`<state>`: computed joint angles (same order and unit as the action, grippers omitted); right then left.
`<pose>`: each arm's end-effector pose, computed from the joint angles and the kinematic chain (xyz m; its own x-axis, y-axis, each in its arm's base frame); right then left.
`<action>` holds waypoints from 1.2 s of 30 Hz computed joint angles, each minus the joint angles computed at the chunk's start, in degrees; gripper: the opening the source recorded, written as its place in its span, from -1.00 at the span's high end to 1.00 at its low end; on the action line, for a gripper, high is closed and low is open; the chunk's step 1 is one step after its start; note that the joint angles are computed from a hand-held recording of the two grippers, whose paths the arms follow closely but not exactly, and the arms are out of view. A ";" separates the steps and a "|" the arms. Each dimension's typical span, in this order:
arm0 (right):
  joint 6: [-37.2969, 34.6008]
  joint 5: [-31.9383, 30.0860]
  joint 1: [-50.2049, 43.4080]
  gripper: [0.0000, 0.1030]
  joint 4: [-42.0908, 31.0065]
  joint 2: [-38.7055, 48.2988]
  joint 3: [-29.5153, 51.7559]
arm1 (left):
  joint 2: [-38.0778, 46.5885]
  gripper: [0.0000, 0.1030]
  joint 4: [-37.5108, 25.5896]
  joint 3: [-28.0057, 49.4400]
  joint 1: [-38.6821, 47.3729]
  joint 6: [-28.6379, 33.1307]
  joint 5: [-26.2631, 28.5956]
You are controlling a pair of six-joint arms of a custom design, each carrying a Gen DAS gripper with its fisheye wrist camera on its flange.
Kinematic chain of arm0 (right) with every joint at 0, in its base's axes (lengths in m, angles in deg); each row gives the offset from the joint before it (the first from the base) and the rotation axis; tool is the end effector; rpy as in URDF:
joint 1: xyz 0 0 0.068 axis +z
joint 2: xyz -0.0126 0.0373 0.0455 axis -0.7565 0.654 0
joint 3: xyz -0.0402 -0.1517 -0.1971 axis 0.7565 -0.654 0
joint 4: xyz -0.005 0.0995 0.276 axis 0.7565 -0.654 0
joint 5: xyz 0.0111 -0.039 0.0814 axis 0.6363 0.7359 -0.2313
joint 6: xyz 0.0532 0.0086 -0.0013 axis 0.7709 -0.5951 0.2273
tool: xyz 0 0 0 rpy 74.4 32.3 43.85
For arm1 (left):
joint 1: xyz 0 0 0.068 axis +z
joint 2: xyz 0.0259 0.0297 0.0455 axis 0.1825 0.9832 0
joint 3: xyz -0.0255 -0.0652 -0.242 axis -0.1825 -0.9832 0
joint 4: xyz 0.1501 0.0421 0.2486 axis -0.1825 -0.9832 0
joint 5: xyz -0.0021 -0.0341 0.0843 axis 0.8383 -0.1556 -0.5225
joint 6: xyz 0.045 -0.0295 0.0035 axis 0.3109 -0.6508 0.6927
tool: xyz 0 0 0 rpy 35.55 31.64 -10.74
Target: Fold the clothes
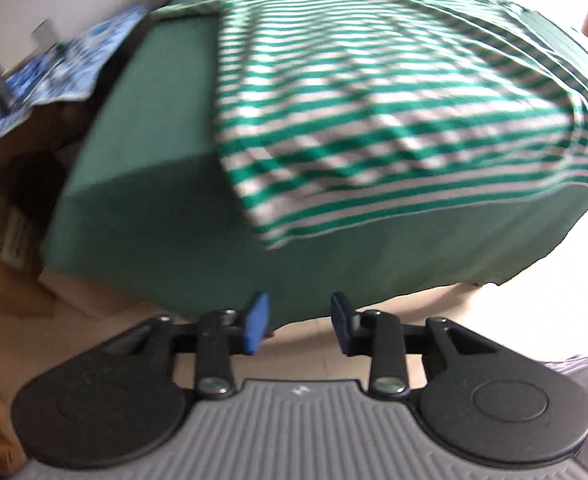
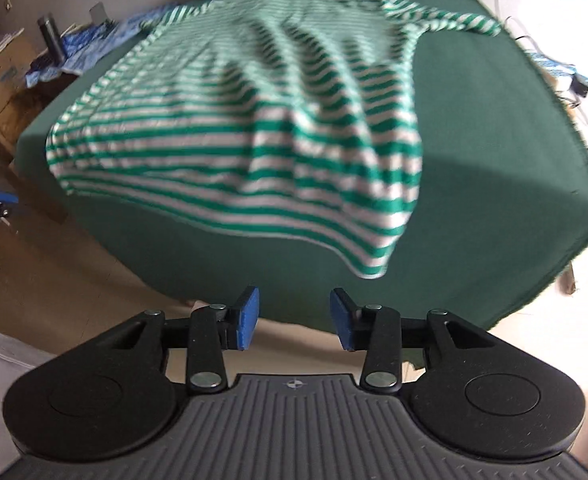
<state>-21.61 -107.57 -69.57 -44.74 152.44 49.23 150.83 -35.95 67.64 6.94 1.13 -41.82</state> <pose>0.3246 -0.1012 0.1213 -0.7632 -0.3174 -0.5629 -0.4760 0.8652 0.1576 0.2305 -0.0106 0.1264 -0.8696 0.0699 -0.4887 0.0231 0.9946 0.1010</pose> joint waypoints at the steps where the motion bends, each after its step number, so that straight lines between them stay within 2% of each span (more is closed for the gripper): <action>1: 1.69 -0.69 1.00 0.17 0.63 1.65 0.46 | 1.57 -0.03 2.30 -0.15 -0.61 0.02 -0.38; 3: 5.01 -1.69 2.65 -0.01 1.78 5.65 2.37 | 5.08 -0.24 6.96 -0.16 -0.83 0.36 -2.00; 6: 8.78 2.30 3.14 -0.07 6.42 6.93 2.34 | 9.85 -0.34 11.17 1.32 3.20 4.64 -3.53; 7: 9.47 3.43 2.69 -0.07 7.73 6.73 2.28 | 10.84 -0.46 12.00 1.90 4.76 6.27 -3.48; 9: 10.98 5.01 1.67 -0.23 10.19 6.64 2.47 | 12.90 -0.70 13.57 3.24 7.69 8.31 -2.48; 14: 17.79 -2.13 -1.86 -0.25 13.96 10.96 7.51 | 19.37 -0.67 15.70 8.05 9.02 7.19 1.08; 15: 18.80 -3.29 -1.83 -0.23 13.54 12.13 8.75 | 20.66 -0.52 15.98 8.93 8.09 6.92 1.00; 16: 20.05 -4.52 -2.06 -0.15 11.83 12.75 9.97 | 22.21 -0.07 15.98 10.05 7.02 6.48 0.54; 17: 21.30 -5.76 -2.29 0.17 10.13 13.39 11.20 | 23.32 0.24 15.56 11.07 6.21 5.88 0.03; 18: 22.53 -7.01 -2.52 0.73 8.44 14.05 12.45 | 23.96 0.84 14.63 12.02 5.83 4.98 -0.33; 19: 23.33 -8.58 -3.03 0.83 6.47 14.29 13.47 | 22.94 0.83 13.65 12.04 6.13 4.46 0.04; 21: 22.25 -13.87 -5.72 0.83 0.77 12.58 14.23 | 17.55 0.84 11.61 10.26 7.76 4.46 1.96; 23: 18.72 -22.18 -9.57 0.84 -5.02 10.00 13.73 | 8.70 0.84 8.25 7.25 10.64 5.89 4.95; 24: 17.73 -23.44 -10.86 0.84 -6.42 8.83 13.28 | 5.25 0.84 5.84 6.41 12.34 7.13 6.43; 27: 22.42 -17.55 -11.15 0.84 -2.82 5.93 9.91 | 7.00 0.90 4.25 6.94 13.55 9.81 7.02; 29: 25.31 -12.31 -9.94 0.84 -0.57 7.78 9.91 | 9.90 0.90 4.37 7.81 13.58 11.49 6.54; 32: 26.84 -9.69 -7.56 0.80 0.53 9.58 10.36 | 13.47 0.90 6.49 8.49 13.07 14.18 5.44; 34: 26.36 -5.93 -5.91 0.68 -0.61 9.96 11.45 | 14.13 0.88 5.09 8.88 14.20 16.21 5.84; 35: 26.38 -1.73 -5.19 0.44 -1.13 9.71 12.36 | 14.36 0.85 3.76 9.25 15.25 18.09 6.04; 36: 27.91 2.85 -4.30 0.29 1.01 7.71 10.92 | 13.53 0.70 2.71 8.95 16.62 20.06 6.26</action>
